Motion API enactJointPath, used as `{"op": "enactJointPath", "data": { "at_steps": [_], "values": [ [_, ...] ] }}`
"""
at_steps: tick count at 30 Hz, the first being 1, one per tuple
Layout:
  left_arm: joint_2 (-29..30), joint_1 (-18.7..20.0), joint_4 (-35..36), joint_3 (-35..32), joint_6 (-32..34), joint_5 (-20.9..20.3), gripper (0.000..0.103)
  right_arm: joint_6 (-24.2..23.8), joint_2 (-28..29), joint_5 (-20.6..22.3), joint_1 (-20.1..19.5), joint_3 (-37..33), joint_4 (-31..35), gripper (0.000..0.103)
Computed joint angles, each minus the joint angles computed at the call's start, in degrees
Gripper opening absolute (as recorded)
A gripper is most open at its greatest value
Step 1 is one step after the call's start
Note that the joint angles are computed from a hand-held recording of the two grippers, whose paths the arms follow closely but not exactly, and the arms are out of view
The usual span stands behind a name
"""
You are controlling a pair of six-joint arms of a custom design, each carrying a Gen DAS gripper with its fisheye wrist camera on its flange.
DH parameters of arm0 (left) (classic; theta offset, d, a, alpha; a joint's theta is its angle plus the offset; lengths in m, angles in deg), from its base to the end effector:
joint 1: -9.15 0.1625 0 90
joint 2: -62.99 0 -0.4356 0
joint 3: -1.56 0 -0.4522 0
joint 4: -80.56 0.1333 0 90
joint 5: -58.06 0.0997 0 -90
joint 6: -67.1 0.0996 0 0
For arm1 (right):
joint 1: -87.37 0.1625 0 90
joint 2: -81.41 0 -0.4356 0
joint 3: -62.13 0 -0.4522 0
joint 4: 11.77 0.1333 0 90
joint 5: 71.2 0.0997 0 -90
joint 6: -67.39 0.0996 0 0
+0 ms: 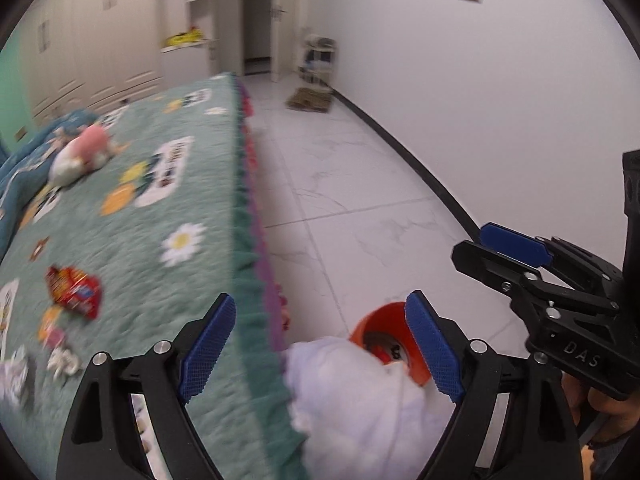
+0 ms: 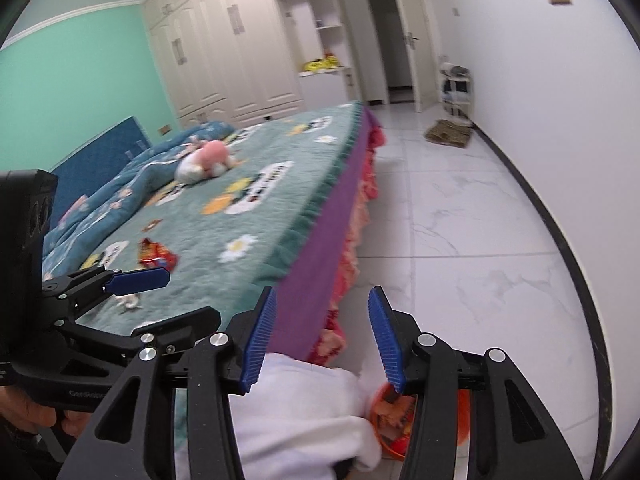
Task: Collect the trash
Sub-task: 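Move both open tools back over the bed toward the rope and clip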
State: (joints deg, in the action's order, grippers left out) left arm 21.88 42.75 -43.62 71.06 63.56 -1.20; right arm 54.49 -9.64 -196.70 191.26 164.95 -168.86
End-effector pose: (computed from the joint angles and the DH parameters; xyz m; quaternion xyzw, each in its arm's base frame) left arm -0.5926 -0.6149 0.1588 0.4166 0.8683 -0.1744 0.2050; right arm 0.2072 -0.5237 0.5416 0.0577 -0.8534 0.4444 0.2662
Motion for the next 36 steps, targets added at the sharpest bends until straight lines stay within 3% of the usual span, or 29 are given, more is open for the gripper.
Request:
{"op": "enactJointPath", "data": {
  "at_steps": [11, 21, 27, 36],
  "values": [
    [-9.64, 3.08, 1.16, 7.04, -9.28, 9.49, 0.089, -2.12, 10.95, 5.33, 4.88, -6.91, 4.11, 0.053],
    [-16.35, 7.13, 5.18, 10.61, -17.84, 15.26, 0.089, -4.58, 22.83, 10.51, 7.21, -15.64, 9.47, 0.053],
    [-16.11, 9.82, 6.4, 8.65, -18.69, 16.32, 0.089, -5.57, 28.63, 12.82, 7.64, -20.96, 12.52, 0.053],
    [-12.21, 14.07, 7.62, 3.68, -19.59, 14.41, 0.089, -6.47, 35.24, 14.67, 6.31, -28.56, 17.1, 0.053]
  ]
}}
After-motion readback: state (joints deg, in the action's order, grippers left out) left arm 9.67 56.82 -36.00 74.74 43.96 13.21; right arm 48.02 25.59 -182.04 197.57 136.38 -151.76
